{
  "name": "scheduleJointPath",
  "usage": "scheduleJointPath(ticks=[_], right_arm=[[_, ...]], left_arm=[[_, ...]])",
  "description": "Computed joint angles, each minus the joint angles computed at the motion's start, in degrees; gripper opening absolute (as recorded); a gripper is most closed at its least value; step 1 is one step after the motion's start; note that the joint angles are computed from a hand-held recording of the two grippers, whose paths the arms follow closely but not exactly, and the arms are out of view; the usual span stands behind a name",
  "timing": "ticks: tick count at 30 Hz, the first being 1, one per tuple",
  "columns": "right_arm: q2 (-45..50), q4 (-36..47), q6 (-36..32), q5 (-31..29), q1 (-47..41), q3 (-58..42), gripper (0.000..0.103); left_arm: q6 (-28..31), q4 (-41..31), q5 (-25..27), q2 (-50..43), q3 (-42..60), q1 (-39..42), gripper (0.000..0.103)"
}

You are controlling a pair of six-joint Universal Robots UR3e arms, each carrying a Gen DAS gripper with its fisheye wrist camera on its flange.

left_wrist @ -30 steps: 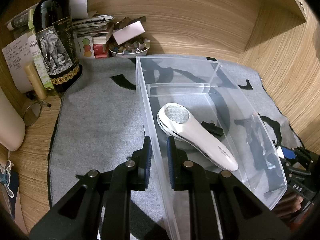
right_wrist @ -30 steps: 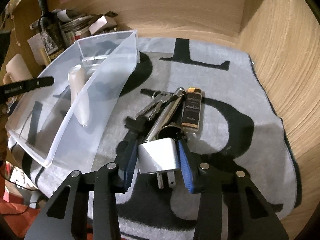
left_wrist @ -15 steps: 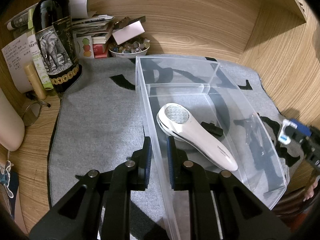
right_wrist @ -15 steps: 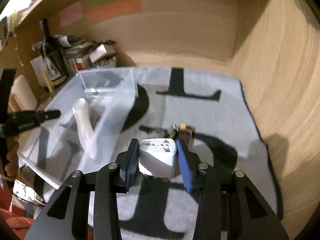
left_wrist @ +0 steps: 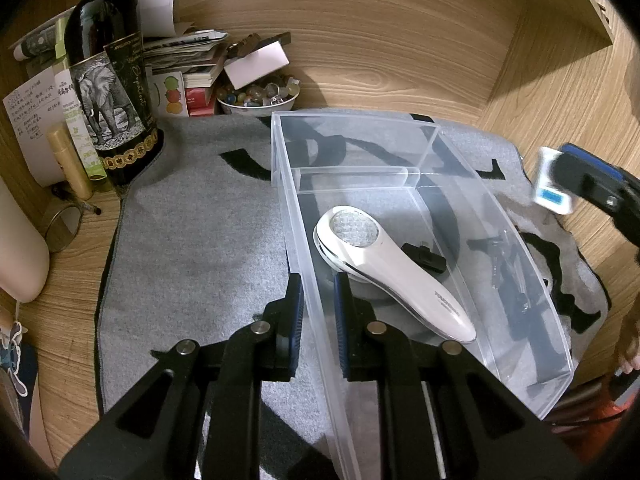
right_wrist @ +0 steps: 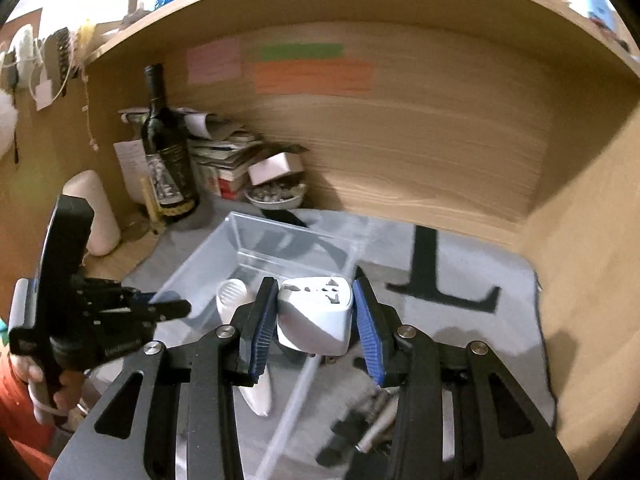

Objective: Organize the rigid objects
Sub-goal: 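Carry the white adapter into the clear box and release it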

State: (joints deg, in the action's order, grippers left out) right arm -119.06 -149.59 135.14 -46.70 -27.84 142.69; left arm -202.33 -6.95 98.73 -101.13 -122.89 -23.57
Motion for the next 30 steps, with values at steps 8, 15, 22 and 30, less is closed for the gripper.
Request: scheduleJointPath(ticks=[8, 15, 22, 30], right_arm=[[17.06, -12.33, 5.93, -8.74, 11.93, -5.84, 0.035], [26.26, -13.94, 6.69, -15.52, 18.3, -11.63, 0.035], [30.57, -10.01, 6.49, -17.54, 20.3, -15.89, 0.035], [26.08, -7.88, 5.88, -14.35, 17.32, -14.19, 0.04]], left_arm=[[0.17, -0.3, 0.01, -0.16, 0.35, -0.13, 0.014], [0.28, -0.2, 0.08, -0.25, 0.37, -0.11, 0.014], [0.3, -0.21, 0.05, -0.21, 0.33, -0.09, 0.014], [0.43, -0.19, -0.08, -0.15, 0.26, 0.01, 0.014]])
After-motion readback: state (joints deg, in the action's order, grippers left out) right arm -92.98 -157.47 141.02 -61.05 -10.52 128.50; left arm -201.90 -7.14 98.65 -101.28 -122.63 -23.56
